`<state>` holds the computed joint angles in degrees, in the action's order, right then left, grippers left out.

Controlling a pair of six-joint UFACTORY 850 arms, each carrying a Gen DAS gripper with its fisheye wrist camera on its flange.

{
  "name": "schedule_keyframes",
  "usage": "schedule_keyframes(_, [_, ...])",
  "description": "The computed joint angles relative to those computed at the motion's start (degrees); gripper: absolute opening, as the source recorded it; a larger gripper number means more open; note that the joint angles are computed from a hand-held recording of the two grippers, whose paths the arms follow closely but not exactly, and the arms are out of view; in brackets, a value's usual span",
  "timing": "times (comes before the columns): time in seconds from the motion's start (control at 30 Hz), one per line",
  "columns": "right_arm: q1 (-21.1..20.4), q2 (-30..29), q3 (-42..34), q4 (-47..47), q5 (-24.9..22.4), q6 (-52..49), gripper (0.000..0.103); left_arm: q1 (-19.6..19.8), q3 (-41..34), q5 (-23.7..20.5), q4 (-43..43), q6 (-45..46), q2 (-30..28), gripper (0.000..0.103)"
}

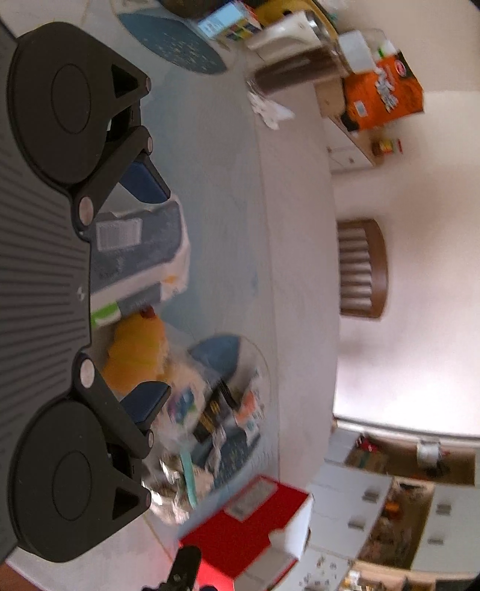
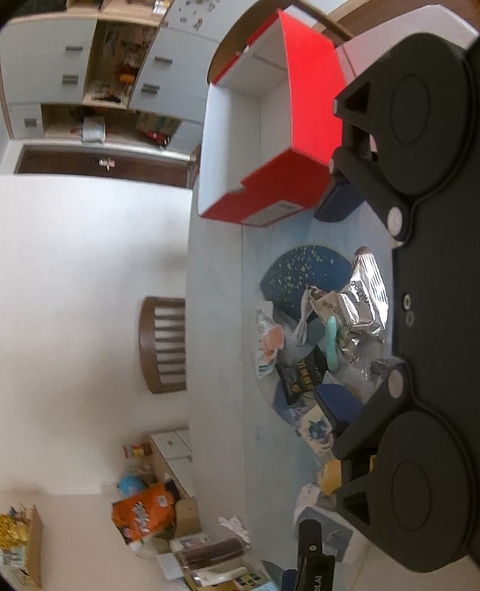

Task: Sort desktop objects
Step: 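Reach both tools to the table, left to wipe pack, right to foil bag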

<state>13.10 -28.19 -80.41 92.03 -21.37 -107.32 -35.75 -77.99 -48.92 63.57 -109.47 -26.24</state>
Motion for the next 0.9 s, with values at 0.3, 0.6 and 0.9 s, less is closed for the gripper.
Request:
schedule_keyframes(0.3, [-0.67,-6.77,-7.35,-15.05,-1.33,10.63,0.09,0.57,-2.8,-5.06,-6.08,2.48,-4.01,0.103])
schedule_keyframes(0.6, [-0.18,-11.49,-12.54,-25.03,-3.38,17.08,0.086,1.38,-2.92,-4.36,-7.62,3.47,-5.79,0.102])
schedule_keyframes(0.9, [1.02,-14.62,-16.18,-32.57,-3.86,22.05,0.077,2.53,-2.11,-0.89,-7.25,4.22,-6.0,0.092])
